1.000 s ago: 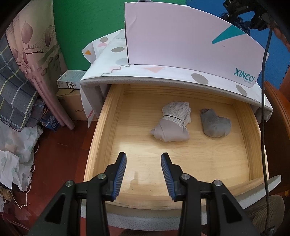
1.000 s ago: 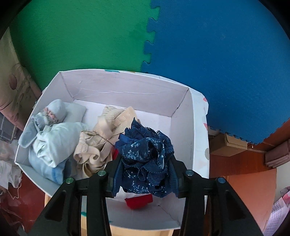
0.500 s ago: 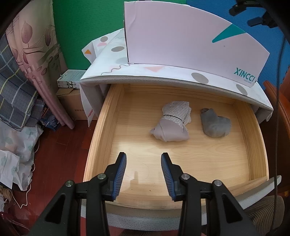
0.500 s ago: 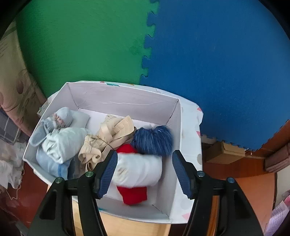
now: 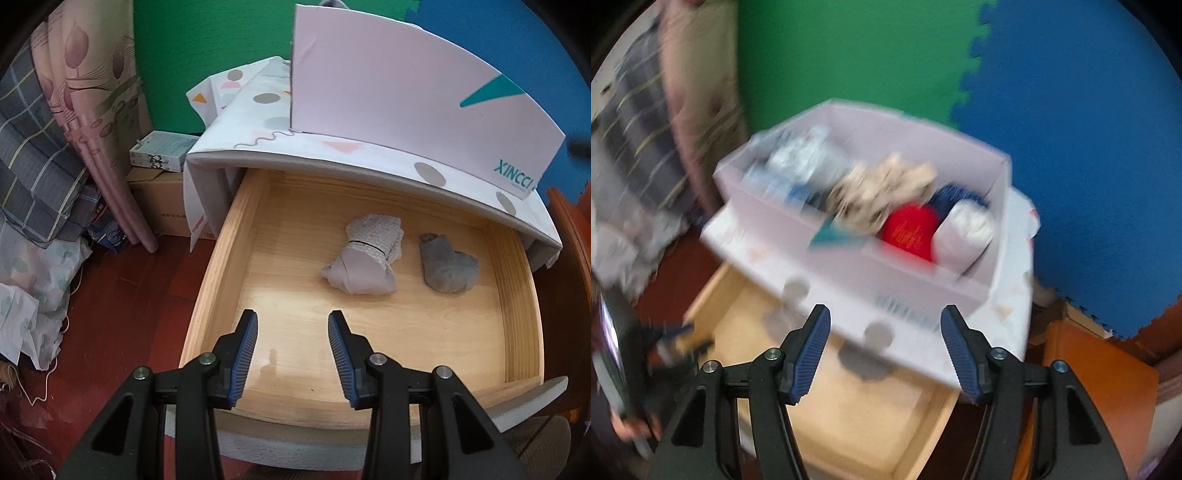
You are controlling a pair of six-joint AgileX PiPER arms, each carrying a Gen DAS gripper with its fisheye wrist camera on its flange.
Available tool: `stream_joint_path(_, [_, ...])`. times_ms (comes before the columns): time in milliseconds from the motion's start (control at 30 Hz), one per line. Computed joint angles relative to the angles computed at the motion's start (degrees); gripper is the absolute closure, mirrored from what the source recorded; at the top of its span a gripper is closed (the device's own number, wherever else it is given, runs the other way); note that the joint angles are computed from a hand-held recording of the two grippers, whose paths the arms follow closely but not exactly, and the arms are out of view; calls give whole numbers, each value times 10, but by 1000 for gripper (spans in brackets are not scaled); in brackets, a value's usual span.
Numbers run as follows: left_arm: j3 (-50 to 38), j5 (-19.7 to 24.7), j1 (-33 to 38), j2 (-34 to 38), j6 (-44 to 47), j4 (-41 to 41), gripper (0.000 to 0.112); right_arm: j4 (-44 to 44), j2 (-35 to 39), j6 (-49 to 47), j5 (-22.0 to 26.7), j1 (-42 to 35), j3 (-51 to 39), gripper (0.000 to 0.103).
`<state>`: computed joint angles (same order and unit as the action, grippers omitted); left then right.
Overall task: Take underwear out of drawer
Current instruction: 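Move the open right tool back down into the drawer, then close the right tool on the grey ribbed sock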
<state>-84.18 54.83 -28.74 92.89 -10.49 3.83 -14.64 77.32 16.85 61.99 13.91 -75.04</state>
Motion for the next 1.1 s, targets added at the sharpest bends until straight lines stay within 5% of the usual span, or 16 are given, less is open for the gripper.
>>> stream_joint_path(533, [5,-7,39,-8,-36,-15,72,-48,117,-26,-193,57,190,50])
stream_joint_path(1100, [-1,0,38,1,-37,-20,72,-172,233,47,-274,58,196,48])
